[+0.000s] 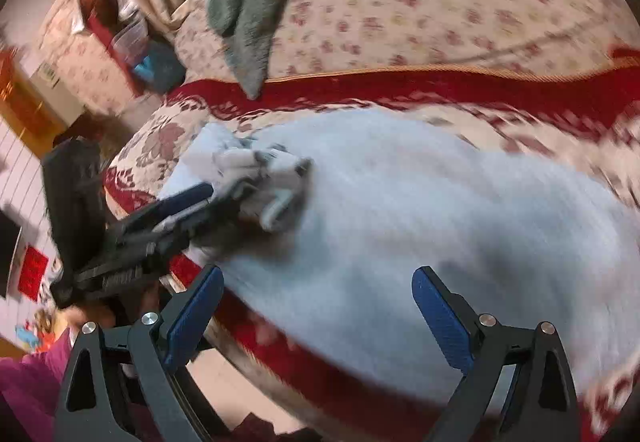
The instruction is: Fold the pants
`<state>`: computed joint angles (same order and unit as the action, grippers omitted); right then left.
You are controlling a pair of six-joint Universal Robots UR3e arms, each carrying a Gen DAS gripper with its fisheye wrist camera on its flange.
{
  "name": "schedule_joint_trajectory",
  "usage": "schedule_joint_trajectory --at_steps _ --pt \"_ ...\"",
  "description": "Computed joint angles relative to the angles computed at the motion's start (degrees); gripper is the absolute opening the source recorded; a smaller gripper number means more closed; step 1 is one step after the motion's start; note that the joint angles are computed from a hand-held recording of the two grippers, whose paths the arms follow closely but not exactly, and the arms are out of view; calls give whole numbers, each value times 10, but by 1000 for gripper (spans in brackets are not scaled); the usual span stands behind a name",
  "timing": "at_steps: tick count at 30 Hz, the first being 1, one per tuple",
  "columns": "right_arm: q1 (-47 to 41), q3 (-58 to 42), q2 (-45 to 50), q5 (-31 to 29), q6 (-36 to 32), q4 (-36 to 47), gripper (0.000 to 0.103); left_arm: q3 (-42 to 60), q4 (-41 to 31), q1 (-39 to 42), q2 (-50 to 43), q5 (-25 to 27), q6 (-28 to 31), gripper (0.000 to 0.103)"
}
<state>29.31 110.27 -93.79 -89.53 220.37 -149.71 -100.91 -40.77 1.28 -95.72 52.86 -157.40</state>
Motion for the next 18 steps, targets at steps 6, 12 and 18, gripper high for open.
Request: schedule_joint_trajectory --at_steps 6,12,18 --pt "17 124 -111 -12 74 5 99 38 7 -51 -29 15 -16 85" --pt "42 234 -176 -67 166 -38 99 94 -8 -91 -73 3 -6 92" --pt "-8 348 -202 -39 214 -151 99 214 -68 -141 -151 7 16 93"
